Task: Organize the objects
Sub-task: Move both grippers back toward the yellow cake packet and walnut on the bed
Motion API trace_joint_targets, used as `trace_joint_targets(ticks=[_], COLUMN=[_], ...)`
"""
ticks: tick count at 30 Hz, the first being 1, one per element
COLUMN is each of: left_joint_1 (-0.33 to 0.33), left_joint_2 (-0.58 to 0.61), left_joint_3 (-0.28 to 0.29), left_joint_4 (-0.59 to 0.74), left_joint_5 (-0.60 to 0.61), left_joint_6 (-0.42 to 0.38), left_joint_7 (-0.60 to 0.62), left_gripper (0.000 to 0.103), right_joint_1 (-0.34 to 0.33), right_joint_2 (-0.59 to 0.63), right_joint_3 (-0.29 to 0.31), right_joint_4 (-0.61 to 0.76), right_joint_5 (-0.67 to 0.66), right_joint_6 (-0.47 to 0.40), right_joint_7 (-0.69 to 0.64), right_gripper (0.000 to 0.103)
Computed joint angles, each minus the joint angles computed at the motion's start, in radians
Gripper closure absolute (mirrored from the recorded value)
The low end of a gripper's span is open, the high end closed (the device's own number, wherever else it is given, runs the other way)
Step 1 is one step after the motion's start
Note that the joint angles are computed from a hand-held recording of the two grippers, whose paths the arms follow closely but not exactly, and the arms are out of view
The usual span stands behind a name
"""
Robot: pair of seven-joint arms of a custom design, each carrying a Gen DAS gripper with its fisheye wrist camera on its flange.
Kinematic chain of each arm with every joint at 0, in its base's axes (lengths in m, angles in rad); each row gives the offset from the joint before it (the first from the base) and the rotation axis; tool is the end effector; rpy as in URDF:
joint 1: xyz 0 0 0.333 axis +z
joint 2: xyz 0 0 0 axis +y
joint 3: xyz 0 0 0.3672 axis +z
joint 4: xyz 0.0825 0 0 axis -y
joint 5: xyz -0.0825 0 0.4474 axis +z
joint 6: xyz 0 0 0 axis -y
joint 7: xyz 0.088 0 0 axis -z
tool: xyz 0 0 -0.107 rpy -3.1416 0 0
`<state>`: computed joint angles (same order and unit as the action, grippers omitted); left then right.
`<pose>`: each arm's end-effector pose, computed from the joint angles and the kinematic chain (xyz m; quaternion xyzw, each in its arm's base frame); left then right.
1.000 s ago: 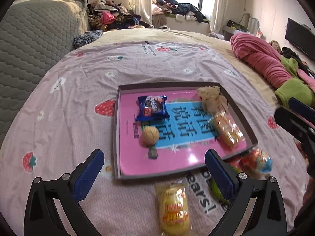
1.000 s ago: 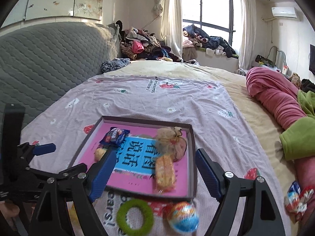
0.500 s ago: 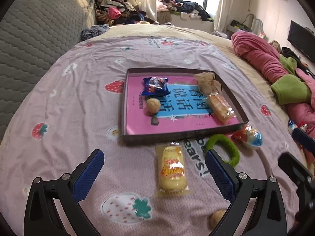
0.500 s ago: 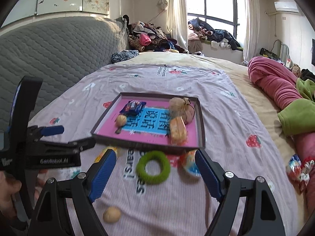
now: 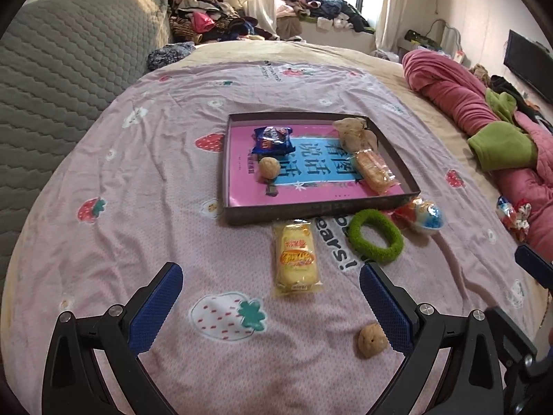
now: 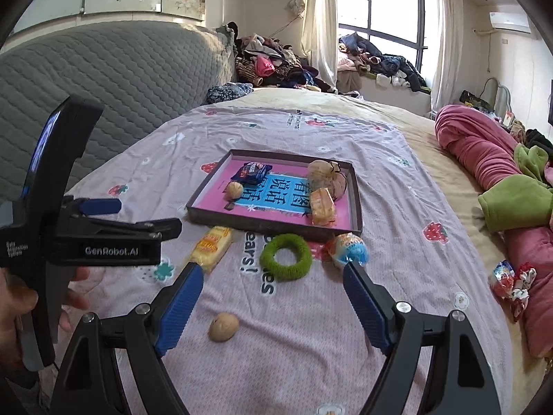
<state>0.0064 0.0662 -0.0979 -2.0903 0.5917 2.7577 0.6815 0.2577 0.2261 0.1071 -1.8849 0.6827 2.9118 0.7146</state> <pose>0.6494 -0.0818 0.4714 -0.7620 0.5529 -0.2191 0.2562 0.6880 0.2152 0.4898 -0.8035 0.4222 -0.2065 0.3654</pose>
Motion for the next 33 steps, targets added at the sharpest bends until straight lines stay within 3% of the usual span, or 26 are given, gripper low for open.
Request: trace_joint_targets(ticks=[8, 17, 33], left_joint_1=[-0.009, -0.022, -0.030], left_joint_2=[-0.063, -0.092, -0.063], left_joint_3=[-0.010, -0.021, -0.021], left_joint_4=[-0.058, -0.094, -0.104], left_joint_5=[-0.003, 0.008, -0.011], left_joint_6=[-0.013, -0.028, -0.019], left_joint_7=[-0.012, -0.030, -0.019], left_gripper=[0.001, 0.001, 0.001], right_joint_1=[-0.005, 0.004, 0.000], right_joint_2=[-0.072, -0.117, -0.116], right_joint_3=[0.000, -0.030, -0.032], right_joint_4=[-0.088, -0.167, -0.197], right_joint_5=[0.040, -0.022, -0.042], right_joint_6=[0.020, 0.032, 0.035], right_joint_7=[-0.038, 0.004, 0.000], right_gripper=[0.020, 0.020, 0.020])
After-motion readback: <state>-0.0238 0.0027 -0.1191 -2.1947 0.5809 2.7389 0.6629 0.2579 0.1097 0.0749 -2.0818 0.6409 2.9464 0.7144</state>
